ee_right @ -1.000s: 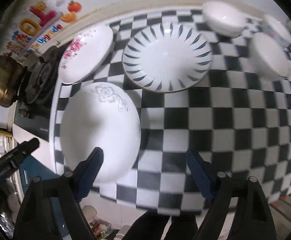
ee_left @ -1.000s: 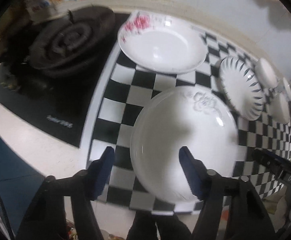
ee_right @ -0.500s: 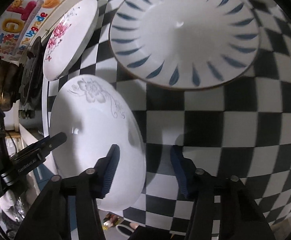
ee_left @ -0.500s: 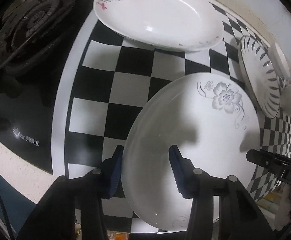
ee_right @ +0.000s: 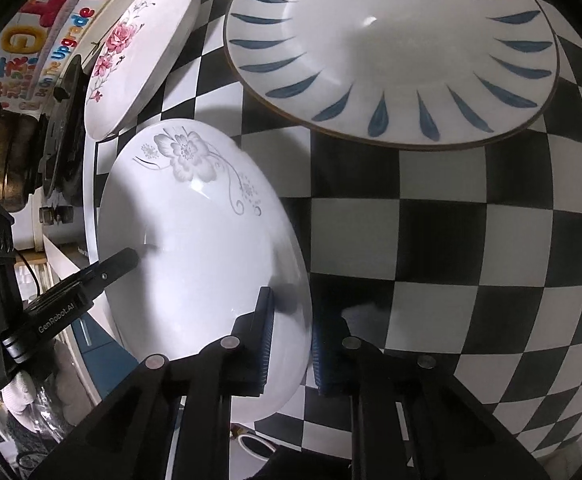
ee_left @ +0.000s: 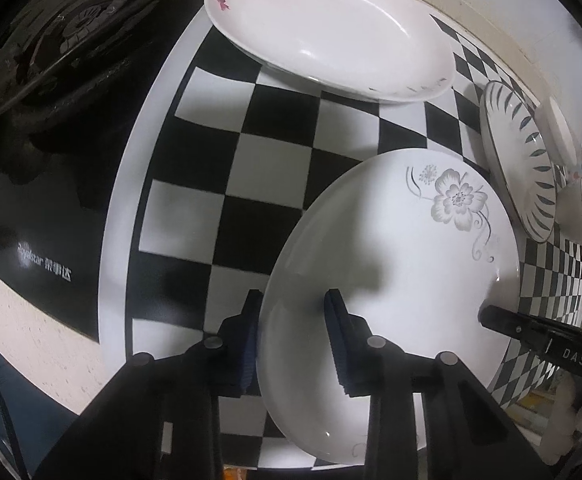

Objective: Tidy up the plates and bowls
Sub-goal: 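Lift the grey-flower plate with both tools toward the pink-flower plate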

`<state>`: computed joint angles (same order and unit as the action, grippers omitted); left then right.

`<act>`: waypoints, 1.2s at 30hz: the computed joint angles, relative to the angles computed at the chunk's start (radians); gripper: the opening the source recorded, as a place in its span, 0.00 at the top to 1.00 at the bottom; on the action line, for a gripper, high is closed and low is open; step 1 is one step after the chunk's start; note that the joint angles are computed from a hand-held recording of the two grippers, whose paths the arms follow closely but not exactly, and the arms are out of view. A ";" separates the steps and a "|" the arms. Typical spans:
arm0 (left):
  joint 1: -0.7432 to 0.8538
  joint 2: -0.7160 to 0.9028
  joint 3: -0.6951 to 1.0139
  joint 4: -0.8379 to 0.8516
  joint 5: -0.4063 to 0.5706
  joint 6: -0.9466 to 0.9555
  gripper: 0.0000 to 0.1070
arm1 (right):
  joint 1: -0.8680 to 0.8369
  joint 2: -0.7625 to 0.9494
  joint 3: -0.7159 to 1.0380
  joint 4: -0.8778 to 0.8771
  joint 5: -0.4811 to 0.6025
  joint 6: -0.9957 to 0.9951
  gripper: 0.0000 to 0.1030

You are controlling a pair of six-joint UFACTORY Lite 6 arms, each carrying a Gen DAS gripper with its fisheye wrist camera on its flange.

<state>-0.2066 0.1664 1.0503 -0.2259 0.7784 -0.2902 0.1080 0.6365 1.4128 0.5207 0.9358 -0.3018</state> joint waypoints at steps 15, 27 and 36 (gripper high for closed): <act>-0.240 -0.034 0.065 0.019 0.003 -0.154 0.74 | -0.244 -0.254 -0.231 -0.050 0.015 -0.126 0.82; -0.506 0.284 0.470 0.058 0.006 -0.344 0.74 | -0.627 -0.293 -0.178 -0.128 0.117 -0.290 0.82; -0.595 0.585 0.866 0.120 0.126 -0.436 0.74 | -0.791 -0.081 0.044 -0.163 0.166 -0.390 0.82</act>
<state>-0.8019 0.7519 1.9164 -0.1060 0.9041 -0.7264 -0.6826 0.5550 1.4571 0.3574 1.1023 -0.6918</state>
